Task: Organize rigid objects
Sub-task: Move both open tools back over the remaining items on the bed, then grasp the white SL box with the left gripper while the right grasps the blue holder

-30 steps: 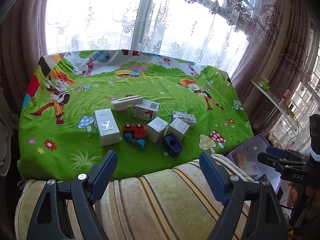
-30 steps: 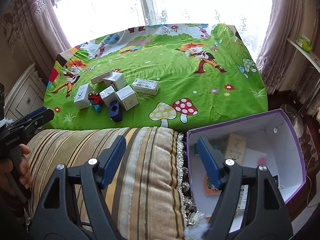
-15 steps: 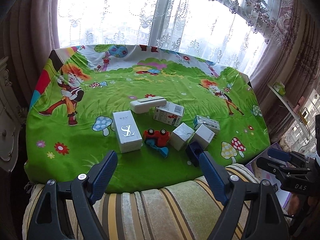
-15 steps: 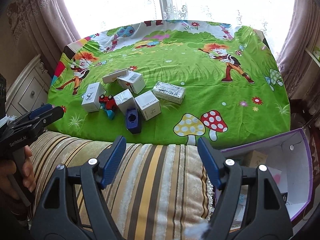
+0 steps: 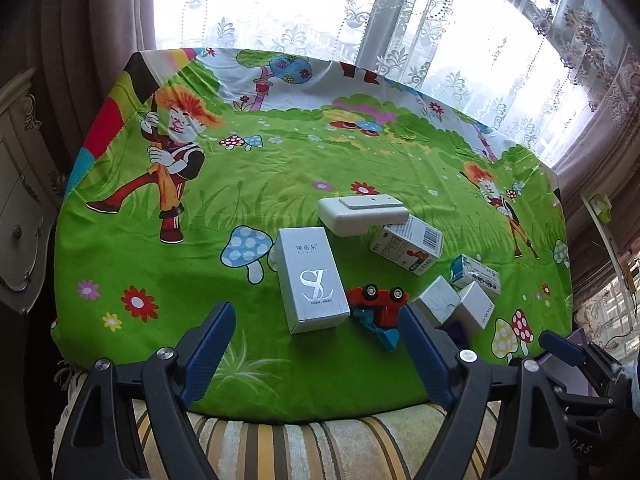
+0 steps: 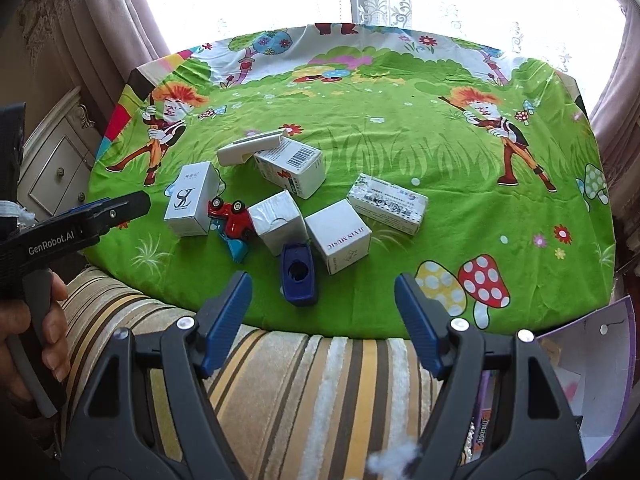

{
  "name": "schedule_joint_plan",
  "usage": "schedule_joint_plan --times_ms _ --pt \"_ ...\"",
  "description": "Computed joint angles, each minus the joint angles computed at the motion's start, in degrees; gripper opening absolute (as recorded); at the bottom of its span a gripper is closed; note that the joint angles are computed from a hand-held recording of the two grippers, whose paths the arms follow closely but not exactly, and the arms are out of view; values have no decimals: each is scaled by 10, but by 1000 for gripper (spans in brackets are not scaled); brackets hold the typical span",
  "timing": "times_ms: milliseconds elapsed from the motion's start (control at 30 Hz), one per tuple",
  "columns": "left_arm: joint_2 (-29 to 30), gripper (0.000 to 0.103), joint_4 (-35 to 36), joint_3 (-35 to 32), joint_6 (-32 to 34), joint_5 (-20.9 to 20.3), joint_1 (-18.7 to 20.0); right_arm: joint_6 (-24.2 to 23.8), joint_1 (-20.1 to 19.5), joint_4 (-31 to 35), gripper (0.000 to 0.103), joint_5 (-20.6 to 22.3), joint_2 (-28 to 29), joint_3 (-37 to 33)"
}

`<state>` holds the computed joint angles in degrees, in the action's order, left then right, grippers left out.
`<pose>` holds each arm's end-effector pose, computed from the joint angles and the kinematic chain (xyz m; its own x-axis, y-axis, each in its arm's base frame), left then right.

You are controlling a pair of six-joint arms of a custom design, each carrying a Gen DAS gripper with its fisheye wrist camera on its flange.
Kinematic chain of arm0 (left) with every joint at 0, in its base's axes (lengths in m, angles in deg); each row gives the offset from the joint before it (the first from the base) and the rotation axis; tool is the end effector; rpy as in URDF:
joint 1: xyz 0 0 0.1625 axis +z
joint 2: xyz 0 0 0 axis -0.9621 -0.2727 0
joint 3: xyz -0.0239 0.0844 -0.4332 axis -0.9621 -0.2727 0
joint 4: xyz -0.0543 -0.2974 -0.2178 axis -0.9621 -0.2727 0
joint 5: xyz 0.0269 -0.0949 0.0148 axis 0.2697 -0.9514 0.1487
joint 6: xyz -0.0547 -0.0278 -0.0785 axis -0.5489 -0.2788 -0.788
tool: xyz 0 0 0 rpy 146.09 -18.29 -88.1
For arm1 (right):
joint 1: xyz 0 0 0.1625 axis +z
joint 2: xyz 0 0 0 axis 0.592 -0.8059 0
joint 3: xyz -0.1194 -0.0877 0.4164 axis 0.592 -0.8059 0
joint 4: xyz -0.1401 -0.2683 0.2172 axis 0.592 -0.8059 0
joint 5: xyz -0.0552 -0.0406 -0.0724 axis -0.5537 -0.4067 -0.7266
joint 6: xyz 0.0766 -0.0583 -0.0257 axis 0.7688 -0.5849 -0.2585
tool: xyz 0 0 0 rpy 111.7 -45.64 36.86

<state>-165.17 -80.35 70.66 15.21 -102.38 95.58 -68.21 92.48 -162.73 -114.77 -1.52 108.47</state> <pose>-0.2476 -0.3097 0.2531 -0.8393 0.1027 -0.5339 0.3633 0.8365 -0.4103 0.2820 -0.2542 0.2081 -0.7856 -0.0429 0.6173 -0.3636 0.8392 -0.4044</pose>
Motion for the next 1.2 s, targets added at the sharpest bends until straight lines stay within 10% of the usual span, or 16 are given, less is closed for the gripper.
schedule_joint_plan --times_ms 800,1200 --pt "106 79 -111 -15 45 -13 121 -21 -80 -1 50 39 80 -14" --pt "99 47 -132 6 40 -11 127 -50 -89 -27 31 56 91 -14"
